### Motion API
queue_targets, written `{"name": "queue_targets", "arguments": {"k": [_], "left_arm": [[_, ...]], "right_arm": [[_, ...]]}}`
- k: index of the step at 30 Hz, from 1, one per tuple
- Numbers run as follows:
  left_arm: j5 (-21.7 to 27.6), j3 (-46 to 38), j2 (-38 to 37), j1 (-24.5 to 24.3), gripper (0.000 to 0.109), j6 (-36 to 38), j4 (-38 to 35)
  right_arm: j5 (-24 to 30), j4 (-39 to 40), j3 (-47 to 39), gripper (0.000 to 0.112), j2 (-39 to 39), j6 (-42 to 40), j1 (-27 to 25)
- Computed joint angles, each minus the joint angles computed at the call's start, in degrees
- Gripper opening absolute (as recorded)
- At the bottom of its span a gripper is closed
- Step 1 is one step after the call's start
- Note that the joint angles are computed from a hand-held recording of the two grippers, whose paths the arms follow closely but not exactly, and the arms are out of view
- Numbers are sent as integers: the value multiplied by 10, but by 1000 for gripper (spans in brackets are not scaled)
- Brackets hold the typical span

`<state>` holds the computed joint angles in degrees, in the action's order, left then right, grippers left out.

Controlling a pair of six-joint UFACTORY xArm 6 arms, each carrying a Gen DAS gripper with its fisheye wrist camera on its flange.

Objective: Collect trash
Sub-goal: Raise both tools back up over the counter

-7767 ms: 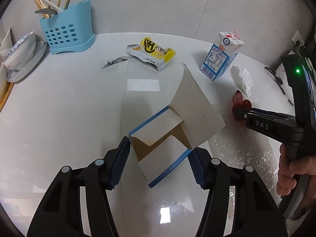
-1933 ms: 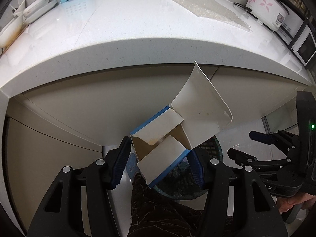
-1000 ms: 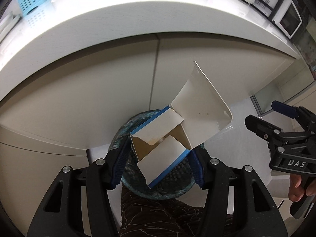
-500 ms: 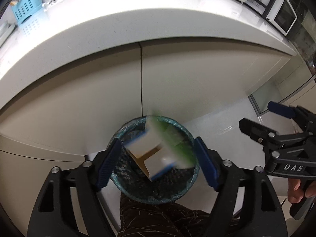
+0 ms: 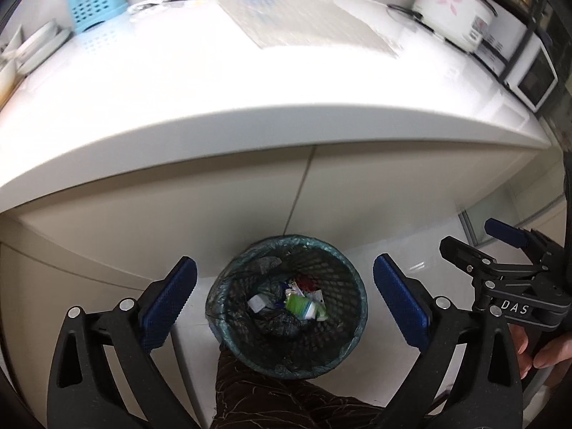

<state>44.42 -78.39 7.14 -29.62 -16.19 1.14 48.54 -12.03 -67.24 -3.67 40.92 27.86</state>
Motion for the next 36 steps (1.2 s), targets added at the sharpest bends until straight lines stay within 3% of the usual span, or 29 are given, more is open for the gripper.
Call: {"name": "queue_targets", "arguments": {"k": [9,21,30,36], "left_arm": [[50,-63,-10,25,97,-31,17],[103,-205,37,63,97,-40,19],[153,-343,106,85,97,-23,20],[190,-453,169,98,97,-11,21]], "right_arm": [[33,-37,-85,95,20,1,4],[90,-54,-279,95,113,-19,-3],[146,-60,-475,95,222,-57,-7],[212,-57,-663,95,328,-87,-9]]}}
